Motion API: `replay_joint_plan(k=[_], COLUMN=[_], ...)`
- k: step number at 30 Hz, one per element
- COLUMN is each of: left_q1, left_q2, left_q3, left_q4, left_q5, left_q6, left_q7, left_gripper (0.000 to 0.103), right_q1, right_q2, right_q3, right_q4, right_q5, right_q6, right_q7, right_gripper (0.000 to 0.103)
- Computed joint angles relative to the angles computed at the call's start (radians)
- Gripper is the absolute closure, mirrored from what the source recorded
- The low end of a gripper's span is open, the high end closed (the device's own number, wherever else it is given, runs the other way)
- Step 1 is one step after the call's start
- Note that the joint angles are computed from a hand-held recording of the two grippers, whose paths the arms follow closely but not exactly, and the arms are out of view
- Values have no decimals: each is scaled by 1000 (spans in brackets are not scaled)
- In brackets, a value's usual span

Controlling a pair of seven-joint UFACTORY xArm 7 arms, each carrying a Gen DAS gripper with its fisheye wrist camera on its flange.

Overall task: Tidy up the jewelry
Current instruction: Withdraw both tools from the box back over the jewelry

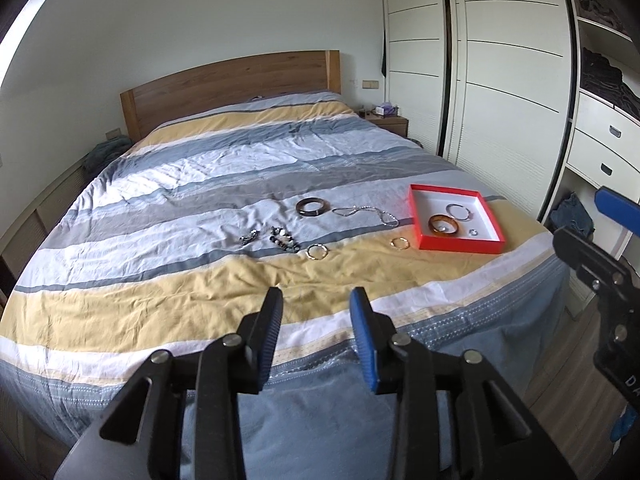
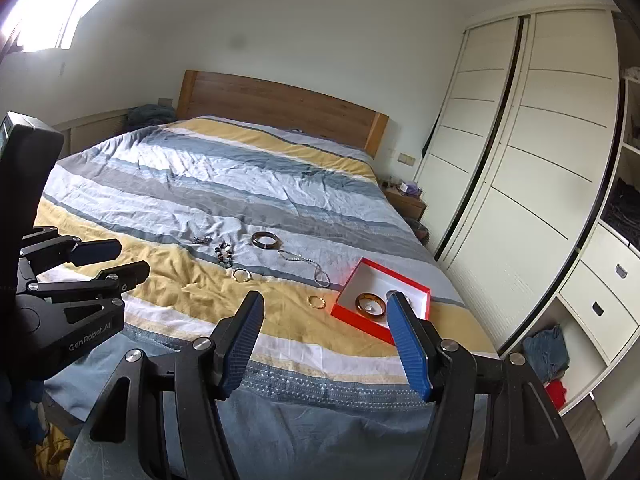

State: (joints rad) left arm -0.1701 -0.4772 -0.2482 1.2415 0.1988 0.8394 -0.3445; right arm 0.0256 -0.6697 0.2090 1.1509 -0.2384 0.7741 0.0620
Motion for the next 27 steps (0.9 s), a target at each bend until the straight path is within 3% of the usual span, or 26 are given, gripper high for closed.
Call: replay_joint_plan(k=[21, 27], left_q1=[-24, -25], left_q2=[98, 178], left_q3=[38, 65], left_q4=[4, 33], left_q5=[-41, -58], left_q6=[23, 12], left_q7=[22, 33], left_gripper=[65, 65], right_q1=[25, 65], right_q2=[95, 138], right_q3=[-12, -99], right_q4=[8, -25], right_q5=[5, 115], right_q6=[4, -76], right_q7=[-14, -12], right_gripper=[40, 40])
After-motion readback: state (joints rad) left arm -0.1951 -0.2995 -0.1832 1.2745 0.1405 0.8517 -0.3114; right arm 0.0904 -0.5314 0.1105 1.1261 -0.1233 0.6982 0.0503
